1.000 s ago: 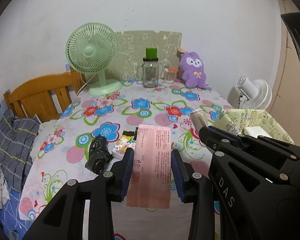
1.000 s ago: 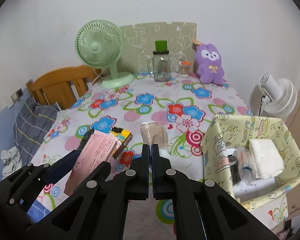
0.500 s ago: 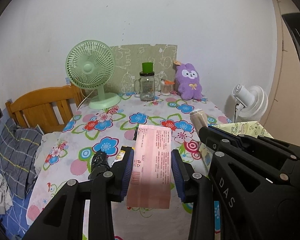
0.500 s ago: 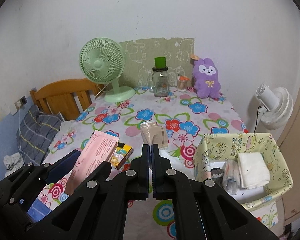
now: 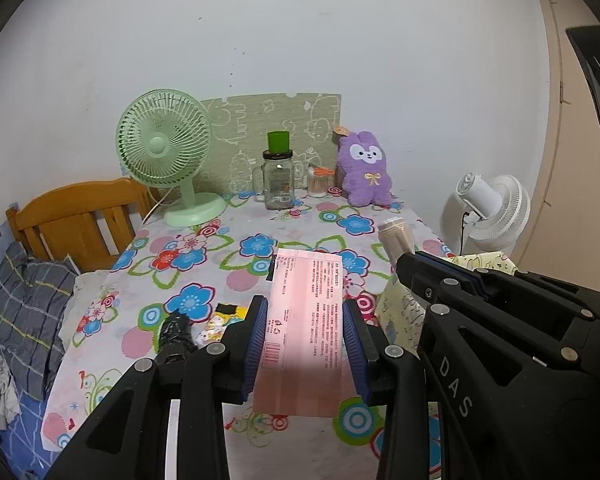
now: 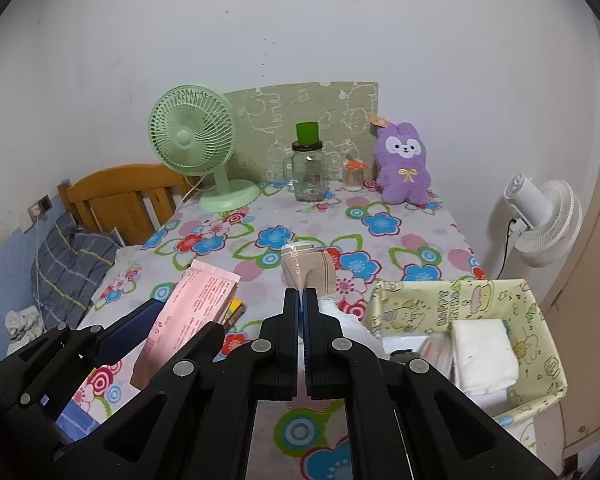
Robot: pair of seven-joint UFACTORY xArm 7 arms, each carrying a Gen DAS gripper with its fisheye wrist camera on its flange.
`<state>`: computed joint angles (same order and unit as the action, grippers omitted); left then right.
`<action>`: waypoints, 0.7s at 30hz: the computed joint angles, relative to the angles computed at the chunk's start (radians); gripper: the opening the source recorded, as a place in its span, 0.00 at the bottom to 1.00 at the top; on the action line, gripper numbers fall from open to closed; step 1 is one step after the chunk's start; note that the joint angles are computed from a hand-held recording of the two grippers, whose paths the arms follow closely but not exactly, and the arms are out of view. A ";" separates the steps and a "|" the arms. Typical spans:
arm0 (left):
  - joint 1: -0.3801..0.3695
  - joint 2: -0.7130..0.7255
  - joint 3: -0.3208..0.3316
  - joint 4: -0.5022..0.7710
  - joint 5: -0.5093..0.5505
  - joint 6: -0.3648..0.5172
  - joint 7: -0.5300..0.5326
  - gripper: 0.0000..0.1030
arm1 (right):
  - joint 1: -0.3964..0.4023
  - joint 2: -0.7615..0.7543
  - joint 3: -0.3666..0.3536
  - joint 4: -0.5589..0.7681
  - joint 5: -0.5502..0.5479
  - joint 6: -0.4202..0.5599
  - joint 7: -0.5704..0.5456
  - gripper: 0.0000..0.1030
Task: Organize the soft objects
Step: 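Carry the pink packet and beige cloth over the yellow-green box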
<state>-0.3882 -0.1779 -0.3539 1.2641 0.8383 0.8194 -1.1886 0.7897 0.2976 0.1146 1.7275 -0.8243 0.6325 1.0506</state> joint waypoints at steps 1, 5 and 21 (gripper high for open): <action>-0.001 0.007 -0.003 0.008 0.004 0.003 -0.003 0.37 | -0.003 -0.005 -0.001 -0.007 0.000 -0.003 -0.001 0.05; -0.016 0.041 -0.006 0.043 0.023 0.015 -0.011 0.37 | -0.021 -0.028 -0.002 -0.036 -0.004 -0.018 -0.001 0.05; -0.132 0.177 0.054 0.173 0.073 0.018 -0.001 0.37 | -0.114 -0.109 0.020 -0.152 -0.024 -0.048 0.034 0.05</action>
<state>-0.5207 -0.0012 -0.2998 1.4366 0.9113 0.8376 -1.1892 0.6753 0.1885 0.1342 1.5759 -0.8487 0.5843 1.0850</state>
